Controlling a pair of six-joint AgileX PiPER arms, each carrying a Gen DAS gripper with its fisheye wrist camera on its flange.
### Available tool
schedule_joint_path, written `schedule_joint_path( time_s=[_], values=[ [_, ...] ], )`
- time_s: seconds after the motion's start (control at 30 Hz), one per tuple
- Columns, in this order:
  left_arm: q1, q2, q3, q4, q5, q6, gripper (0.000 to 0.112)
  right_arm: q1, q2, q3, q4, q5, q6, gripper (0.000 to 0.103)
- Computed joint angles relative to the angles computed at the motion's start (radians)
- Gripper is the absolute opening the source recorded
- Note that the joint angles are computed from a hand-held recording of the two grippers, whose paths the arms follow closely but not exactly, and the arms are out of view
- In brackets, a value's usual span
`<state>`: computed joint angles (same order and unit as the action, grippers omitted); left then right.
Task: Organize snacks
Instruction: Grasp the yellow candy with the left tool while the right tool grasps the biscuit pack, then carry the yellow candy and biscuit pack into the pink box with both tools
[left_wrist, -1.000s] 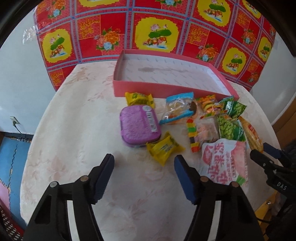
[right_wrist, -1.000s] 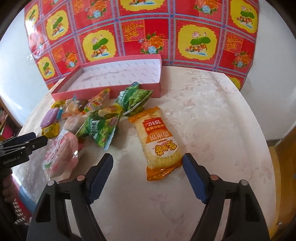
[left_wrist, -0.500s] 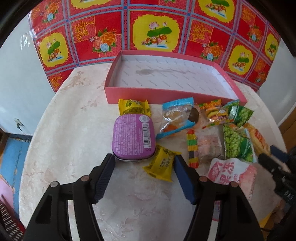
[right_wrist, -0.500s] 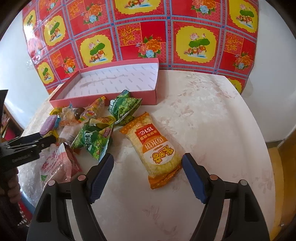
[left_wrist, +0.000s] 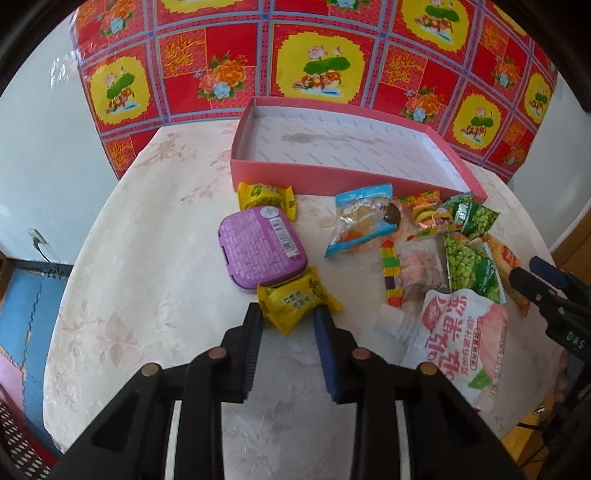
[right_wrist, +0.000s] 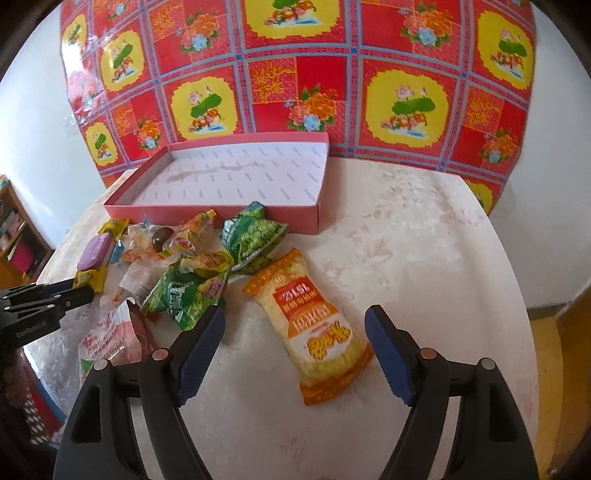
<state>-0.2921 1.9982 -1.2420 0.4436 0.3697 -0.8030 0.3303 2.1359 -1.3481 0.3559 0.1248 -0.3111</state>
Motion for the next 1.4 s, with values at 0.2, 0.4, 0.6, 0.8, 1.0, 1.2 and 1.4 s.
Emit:
schedule_joint_path(
  time_s=[0.2,0.4,0.6,0.8,1.0,1.2,1.4],
  values=[
    [0.017,0.006,-0.017,-0.148,-0.021,0.12,0.035,-0.001,0.048,-0.067,-0.069,0.038,0.045,0.081],
    [0.015,0.041,-0.074,-0.164,-0.011,0.11,0.042,-0.012,0.077,-0.098,0.014,0.075,-0.001,0.081],
    [-0.027,0.065,-0.1,0.021,0.02,-0.034,0.049,0.001,0.072,-0.076,-0.044,0.056,0.084,0.079],
    [-0.031,0.061,-0.081,0.092,0.012,-0.1,0.029,-0.003,0.056,-0.053,-0.119,0.039,0.187,0.063],
    [-0.014,0.027,-0.034,0.017,-0.03,-0.035,0.028,-0.019,0.041,-0.043,-0.077,0.063,0.182,0.04],
    [-0.012,-0.025,0.021,0.054,-0.063,-0.071,0.027,-0.02,0.009,-0.006,0.07,0.065,0.07,0.038],
    [-0.003,-0.055,0.024,0.042,-0.072,-0.053,0.027,0.003,-0.053,0.028,0.024,0.05,0.107,0.038]
  ],
)
